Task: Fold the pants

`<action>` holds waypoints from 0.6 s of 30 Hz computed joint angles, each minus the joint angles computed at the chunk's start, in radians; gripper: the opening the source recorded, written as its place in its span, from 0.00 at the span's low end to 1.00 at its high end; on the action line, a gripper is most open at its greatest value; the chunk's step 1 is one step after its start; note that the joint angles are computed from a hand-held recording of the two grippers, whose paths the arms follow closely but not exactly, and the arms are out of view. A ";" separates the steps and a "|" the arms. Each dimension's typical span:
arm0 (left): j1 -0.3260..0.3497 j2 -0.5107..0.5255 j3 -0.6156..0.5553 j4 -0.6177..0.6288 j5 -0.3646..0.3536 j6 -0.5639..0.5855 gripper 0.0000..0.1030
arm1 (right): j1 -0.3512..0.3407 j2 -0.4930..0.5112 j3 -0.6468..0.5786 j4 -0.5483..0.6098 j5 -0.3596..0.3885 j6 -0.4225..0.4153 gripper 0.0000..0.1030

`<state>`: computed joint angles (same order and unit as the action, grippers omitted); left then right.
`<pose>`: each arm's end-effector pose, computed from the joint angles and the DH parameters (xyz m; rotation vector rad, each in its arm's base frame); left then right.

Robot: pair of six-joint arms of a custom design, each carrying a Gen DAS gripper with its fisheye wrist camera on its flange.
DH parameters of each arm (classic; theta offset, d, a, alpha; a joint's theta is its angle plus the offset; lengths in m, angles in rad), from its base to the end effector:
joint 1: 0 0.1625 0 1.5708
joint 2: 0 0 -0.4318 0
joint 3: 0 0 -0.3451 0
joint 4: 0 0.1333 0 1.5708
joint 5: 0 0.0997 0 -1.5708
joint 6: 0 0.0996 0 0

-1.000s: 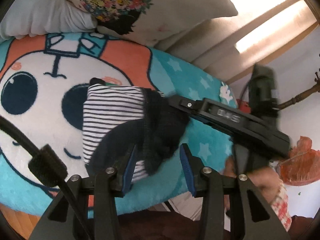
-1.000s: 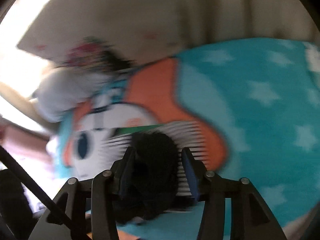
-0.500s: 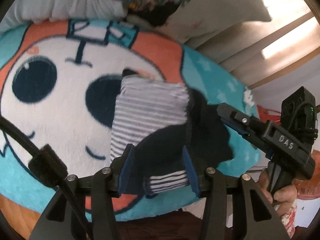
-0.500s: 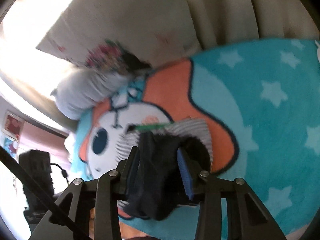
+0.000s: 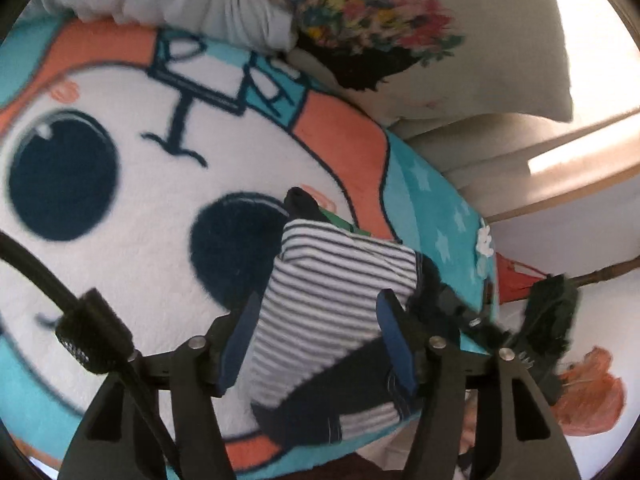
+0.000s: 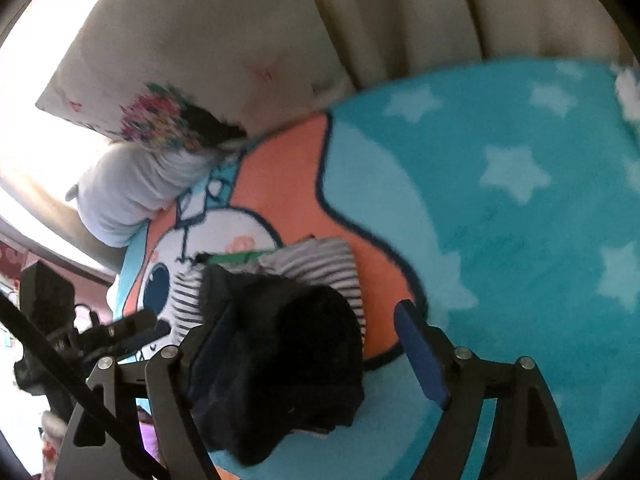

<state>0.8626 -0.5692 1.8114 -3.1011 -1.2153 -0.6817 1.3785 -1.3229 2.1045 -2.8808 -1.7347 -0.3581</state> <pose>-0.2609 -0.5629 0.0074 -0.0381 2.9781 -0.6742 0.0219 -0.4999 0.3034 0.1680 -2.7646 0.6591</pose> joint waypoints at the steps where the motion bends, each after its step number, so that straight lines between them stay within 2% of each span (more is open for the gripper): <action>1: 0.021 0.013 -0.019 -0.004 -0.048 0.010 0.60 | -0.016 0.009 -0.008 0.023 0.023 0.010 0.81; 4: 0.059 0.054 -0.075 0.005 -0.143 0.024 0.64 | -0.067 0.021 -0.030 0.108 0.140 0.040 0.79; 6: 0.065 0.073 -0.096 0.014 -0.172 0.026 0.64 | -0.088 0.026 -0.045 0.158 0.196 0.055 0.54; 7: 0.063 0.074 -0.094 0.010 -0.173 0.023 0.61 | -0.087 0.029 -0.054 0.178 0.197 0.069 0.52; 8: 0.063 0.076 -0.093 0.001 -0.180 0.020 0.57 | -0.087 0.031 -0.060 0.188 0.203 0.079 0.43; 9: 0.064 0.074 -0.093 -0.007 -0.192 0.016 0.47 | -0.090 0.026 -0.068 0.210 0.218 0.087 0.37; 10: 0.065 0.068 -0.091 -0.016 -0.209 0.014 0.41 | -0.093 0.019 -0.075 0.230 0.237 0.095 0.35; 12: 0.060 0.052 -0.088 -0.020 -0.206 0.018 0.40 | -0.085 0.011 -0.086 0.246 0.270 0.104 0.33; 15: 0.048 0.041 -0.123 0.010 -0.177 0.039 0.40 | -0.050 0.026 -0.113 0.241 0.276 0.100 0.32; 18: 0.047 0.045 -0.188 0.077 -0.120 0.048 0.40 | -0.014 0.068 -0.160 0.216 0.251 0.094 0.31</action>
